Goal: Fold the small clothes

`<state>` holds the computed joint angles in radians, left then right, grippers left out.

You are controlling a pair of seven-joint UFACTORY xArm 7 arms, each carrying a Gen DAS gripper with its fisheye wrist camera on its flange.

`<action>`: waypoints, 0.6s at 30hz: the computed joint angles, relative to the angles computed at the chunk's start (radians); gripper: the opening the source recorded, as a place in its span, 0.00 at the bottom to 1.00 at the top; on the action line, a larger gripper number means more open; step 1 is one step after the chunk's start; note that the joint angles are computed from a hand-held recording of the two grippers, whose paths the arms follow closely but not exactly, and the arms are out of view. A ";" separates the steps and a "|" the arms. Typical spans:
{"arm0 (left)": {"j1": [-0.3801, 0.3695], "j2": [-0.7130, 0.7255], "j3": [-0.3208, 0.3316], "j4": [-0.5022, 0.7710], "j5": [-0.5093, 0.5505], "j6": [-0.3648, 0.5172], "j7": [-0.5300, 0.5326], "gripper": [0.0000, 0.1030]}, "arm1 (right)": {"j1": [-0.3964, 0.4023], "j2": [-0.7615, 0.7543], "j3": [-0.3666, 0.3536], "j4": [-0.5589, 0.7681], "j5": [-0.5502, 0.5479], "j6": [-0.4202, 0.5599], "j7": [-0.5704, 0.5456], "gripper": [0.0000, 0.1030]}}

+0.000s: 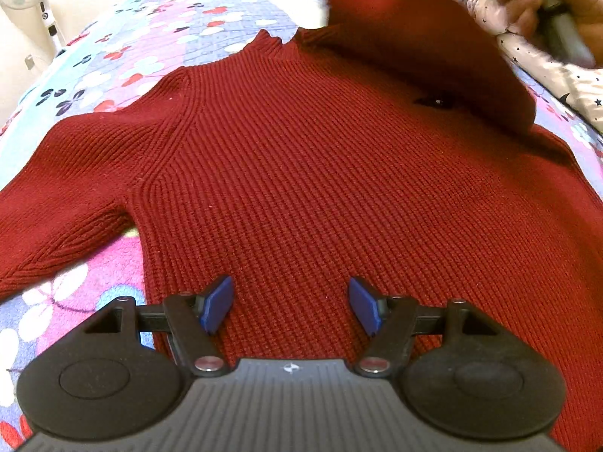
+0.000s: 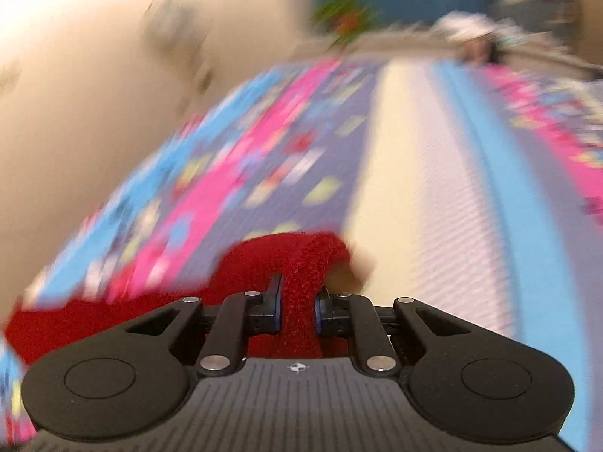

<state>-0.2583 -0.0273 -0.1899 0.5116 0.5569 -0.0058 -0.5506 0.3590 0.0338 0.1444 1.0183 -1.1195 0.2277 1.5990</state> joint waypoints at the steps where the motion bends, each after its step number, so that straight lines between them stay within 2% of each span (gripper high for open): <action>1: 0.003 0.001 -0.002 0.002 0.016 0.001 -0.014 0.71 | -0.022 -0.086 -0.018 -0.057 -0.072 0.030 0.105 0.14; 3: 0.011 0.004 -0.005 0.008 0.069 0.004 -0.060 0.71 | -0.131 -0.268 0.026 -0.181 -0.233 0.170 0.314 0.14; 5: 0.012 0.008 -0.004 0.017 0.120 0.009 -0.106 0.71 | -0.175 -0.428 0.016 -0.313 -0.285 0.371 0.397 0.15; 6: 0.012 0.012 0.000 0.021 0.145 0.008 -0.126 0.71 | -0.240 -0.483 0.052 -0.371 -0.263 0.458 0.376 0.17; 7: 0.010 0.013 0.003 0.023 0.170 0.008 -0.149 0.71 | -0.265 -0.517 0.047 -0.423 -0.200 0.562 0.313 0.29; 8: 0.007 0.014 0.007 0.025 0.184 0.006 -0.161 0.71 | -0.262 -0.527 0.000 -0.468 -0.095 0.667 0.219 0.42; 9: 0.004 0.016 0.011 0.025 0.194 0.003 -0.169 0.71 | -0.229 -0.543 -0.080 -0.514 0.009 0.732 0.166 0.41; 10: 0.002 0.018 0.016 0.026 0.200 -0.001 -0.174 0.72 | -0.239 -0.600 -0.128 -0.595 0.086 0.756 0.154 0.37; 11: -0.001 0.019 0.020 0.025 0.198 -0.005 -0.172 0.72 | -0.270 -0.673 -0.135 -0.673 0.120 0.754 0.164 0.37; 12: -0.005 0.017 0.024 0.021 0.181 -0.009 -0.158 0.72 | -0.333 -0.768 -0.100 -0.770 0.149 0.734 0.175 0.37; 13: -0.006 0.018 0.025 0.021 0.181 -0.011 -0.159 0.73 | -0.354 -0.848 -0.094 -0.843 0.172 0.728 0.164 0.37; 15: -0.001 0.014 0.026 0.019 0.219 -0.014 -0.188 0.73 | -0.346 -1.023 -0.089 -0.973 0.230 0.735 0.124 0.37; 16: 0.005 0.014 0.026 0.020 0.247 -0.019 -0.208 0.73 | -0.301 -1.128 -0.083 -1.027 0.263 0.785 0.132 0.37; 18: 0.008 0.012 0.029 0.014 0.246 -0.030 -0.205 0.73 | -0.238 -1.282 -0.009 -1.096 0.359 0.807 0.110 0.37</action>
<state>-0.2507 -0.0150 -0.1612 0.5257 0.8025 -0.0358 -0.7555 0.1213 -1.2478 0.1350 -0.0776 -0.7605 1.0346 1.7091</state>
